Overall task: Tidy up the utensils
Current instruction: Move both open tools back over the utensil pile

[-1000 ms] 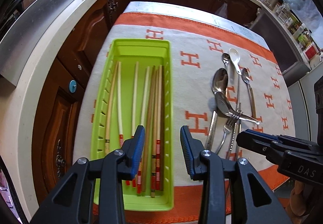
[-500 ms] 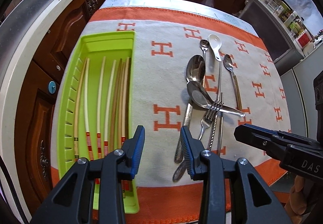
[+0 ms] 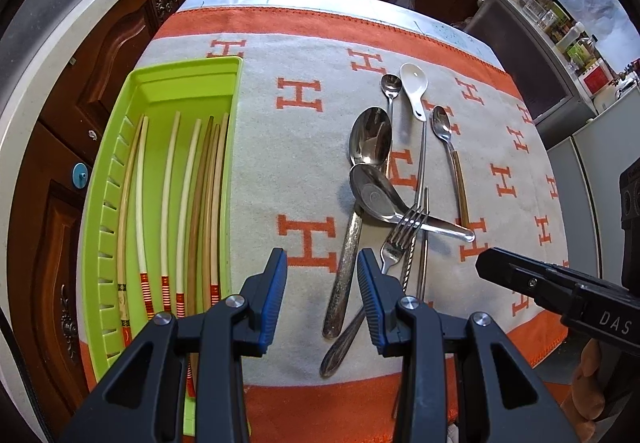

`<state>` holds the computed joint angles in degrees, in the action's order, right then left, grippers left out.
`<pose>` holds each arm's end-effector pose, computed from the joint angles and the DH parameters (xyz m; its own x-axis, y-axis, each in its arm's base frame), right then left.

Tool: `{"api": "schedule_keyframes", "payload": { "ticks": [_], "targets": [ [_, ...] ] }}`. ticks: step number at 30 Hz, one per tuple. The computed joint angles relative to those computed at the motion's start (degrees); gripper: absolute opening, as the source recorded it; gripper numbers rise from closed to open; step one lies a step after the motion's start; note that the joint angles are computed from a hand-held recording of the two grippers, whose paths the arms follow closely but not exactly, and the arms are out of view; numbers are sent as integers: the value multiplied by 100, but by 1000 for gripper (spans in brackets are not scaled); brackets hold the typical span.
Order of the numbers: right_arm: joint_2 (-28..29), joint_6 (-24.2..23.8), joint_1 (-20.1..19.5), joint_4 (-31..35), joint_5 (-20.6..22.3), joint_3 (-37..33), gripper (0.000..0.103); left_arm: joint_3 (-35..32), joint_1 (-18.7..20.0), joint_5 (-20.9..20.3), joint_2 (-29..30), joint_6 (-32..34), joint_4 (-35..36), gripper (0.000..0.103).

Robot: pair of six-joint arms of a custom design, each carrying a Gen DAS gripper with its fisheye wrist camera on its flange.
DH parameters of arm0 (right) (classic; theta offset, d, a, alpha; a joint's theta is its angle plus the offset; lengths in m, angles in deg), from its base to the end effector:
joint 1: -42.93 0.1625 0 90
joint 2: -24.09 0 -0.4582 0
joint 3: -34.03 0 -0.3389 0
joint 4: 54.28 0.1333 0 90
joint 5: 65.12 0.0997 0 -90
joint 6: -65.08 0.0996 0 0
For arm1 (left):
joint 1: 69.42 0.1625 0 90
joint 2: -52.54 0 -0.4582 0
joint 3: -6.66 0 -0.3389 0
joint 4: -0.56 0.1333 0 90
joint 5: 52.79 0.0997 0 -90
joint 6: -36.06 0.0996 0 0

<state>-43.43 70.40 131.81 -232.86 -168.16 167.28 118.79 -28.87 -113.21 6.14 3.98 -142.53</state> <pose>0.1021 -0.4461 0.2262 -0.9665 0.1916 0.1710 0.1081 0.9075 -0.4059 -0.2868 -0.4856 0.0790 -0.8033 0.2825 -0.5243 0.3715 0.9257 -0.0704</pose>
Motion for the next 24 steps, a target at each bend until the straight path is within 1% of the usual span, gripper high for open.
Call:
{"api": "schedule_keyframes", "payload": {
  "ticks": [4,9,18,21,23,24],
  "targets": [
    [-5,16,-95,-1,-8,-16,21,-112,102,-156,84,99,-94,35],
    [-41,57,-228,4,88,4,21,-278,282,-535,231,169,-107,35],
    [-159,37,-484,-135,190,26,21,-352,267,-857,452,380,-118,34],
    [-229,45,-612,-184,220,69,21,-400,278,-1151,552,485,-108,34],
    [-275,45,-711,-196,276,100,21,-428,287,-1356,622,558,-121,25],
    [-296,34,-752,-185,301,115,21,-433,285,-1439,653,576,-118,24]
  ]
}}
